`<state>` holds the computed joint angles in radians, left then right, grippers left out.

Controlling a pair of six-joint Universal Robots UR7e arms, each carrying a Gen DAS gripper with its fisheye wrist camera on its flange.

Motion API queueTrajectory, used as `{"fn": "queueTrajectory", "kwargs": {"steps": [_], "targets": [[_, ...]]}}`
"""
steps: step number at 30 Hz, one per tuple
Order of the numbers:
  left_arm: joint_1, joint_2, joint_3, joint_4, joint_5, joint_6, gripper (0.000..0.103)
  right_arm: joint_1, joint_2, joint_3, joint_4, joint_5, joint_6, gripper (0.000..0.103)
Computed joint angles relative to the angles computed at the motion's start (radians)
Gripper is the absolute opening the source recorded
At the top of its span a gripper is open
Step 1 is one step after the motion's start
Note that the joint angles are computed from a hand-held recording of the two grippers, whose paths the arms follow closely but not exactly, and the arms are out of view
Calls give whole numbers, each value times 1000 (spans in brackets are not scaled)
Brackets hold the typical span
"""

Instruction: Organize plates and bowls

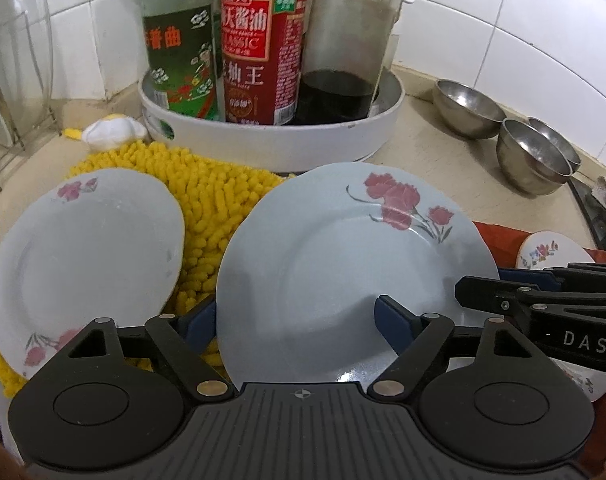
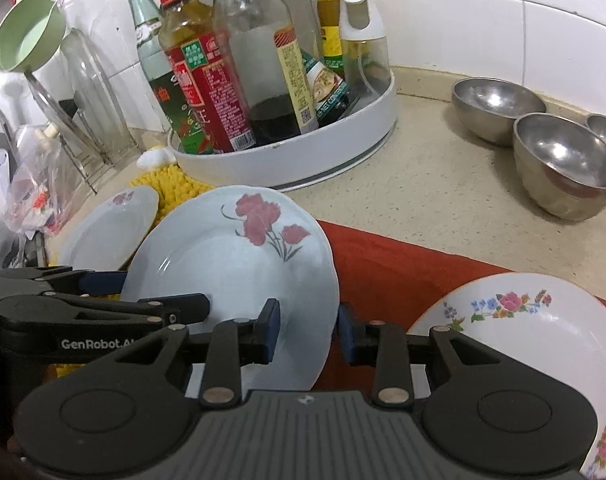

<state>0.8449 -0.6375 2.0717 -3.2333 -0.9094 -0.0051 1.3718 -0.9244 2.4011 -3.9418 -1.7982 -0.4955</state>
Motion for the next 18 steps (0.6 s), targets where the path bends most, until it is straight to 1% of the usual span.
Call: {"fn": "queueTrajectory", "kwargs": {"steps": [9,15,18], "targets": [[-13,2,-14,-10,-57,62,86,19,-6,39,-108,-34,67,28],[-29,21,-39,1,-111,114,86,19,-9,77,-199,-67,110,28],[-34,34,-55,15,-150,137,86,14,-13,103,-249,-88,136,28]]}}
